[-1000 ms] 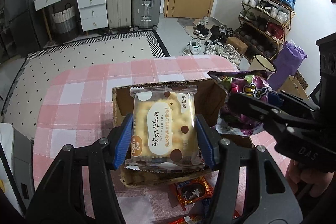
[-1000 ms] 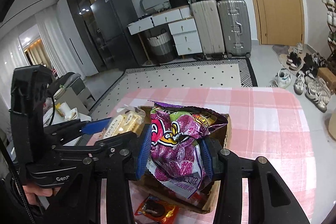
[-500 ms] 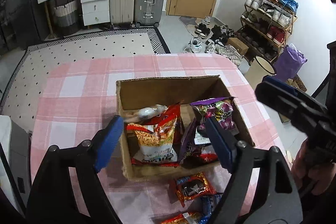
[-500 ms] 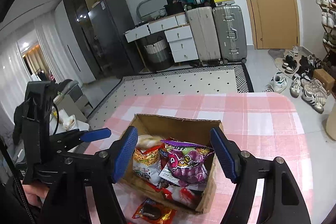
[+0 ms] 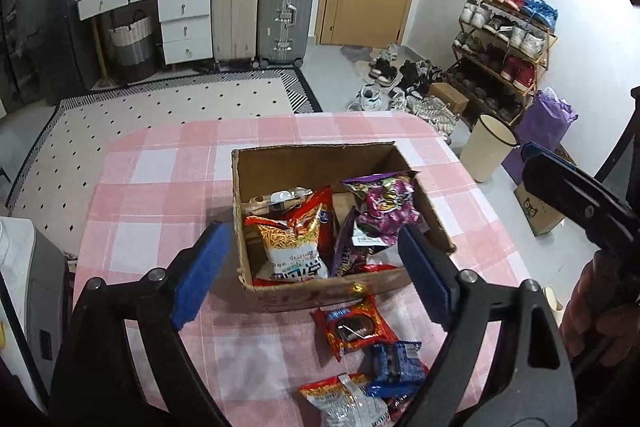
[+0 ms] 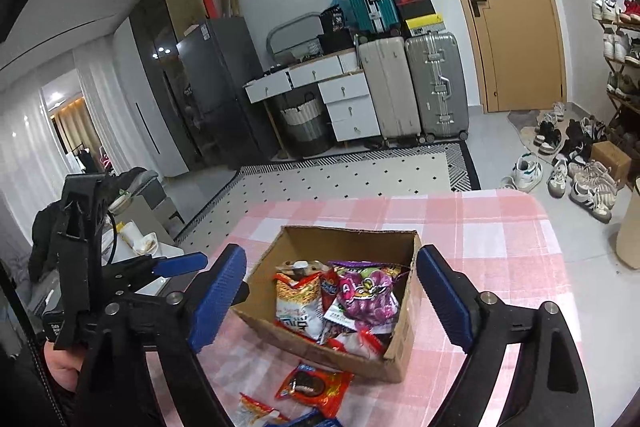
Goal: Organize snacks
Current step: 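Withdraw both tools from the box toward the remaining snacks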
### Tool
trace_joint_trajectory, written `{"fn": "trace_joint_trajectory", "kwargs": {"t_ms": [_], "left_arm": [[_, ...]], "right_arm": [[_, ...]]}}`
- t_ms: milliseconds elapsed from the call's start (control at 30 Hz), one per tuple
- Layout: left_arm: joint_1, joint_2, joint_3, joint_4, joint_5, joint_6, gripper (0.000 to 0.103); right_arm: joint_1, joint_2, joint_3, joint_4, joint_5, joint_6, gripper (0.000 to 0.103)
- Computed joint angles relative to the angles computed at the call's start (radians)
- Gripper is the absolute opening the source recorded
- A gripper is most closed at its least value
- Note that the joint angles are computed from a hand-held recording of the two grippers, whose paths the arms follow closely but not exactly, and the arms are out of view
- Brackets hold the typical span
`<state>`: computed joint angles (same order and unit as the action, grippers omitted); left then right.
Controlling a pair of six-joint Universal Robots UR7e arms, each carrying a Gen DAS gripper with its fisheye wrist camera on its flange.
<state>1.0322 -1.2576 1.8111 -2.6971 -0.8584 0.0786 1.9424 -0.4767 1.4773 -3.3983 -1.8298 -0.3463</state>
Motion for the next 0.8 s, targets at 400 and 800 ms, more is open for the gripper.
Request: {"fn": "trace_joint_trajectory", "kwargs": {"t_ms": [400,800], "left_arm": [[-0.094,-0.142,0.164,-0.045,0.075,-0.038,0.102],[-0.209,-0.326,0.353,-0.025,0.148,-0.114,0.102]], "right_arm": [[0.047,-0.079,0.193,-0.161,0.004,0.007,0.096],[0.076,-0.14,0.387,-0.319,0.001,0.03,0.099]]}}
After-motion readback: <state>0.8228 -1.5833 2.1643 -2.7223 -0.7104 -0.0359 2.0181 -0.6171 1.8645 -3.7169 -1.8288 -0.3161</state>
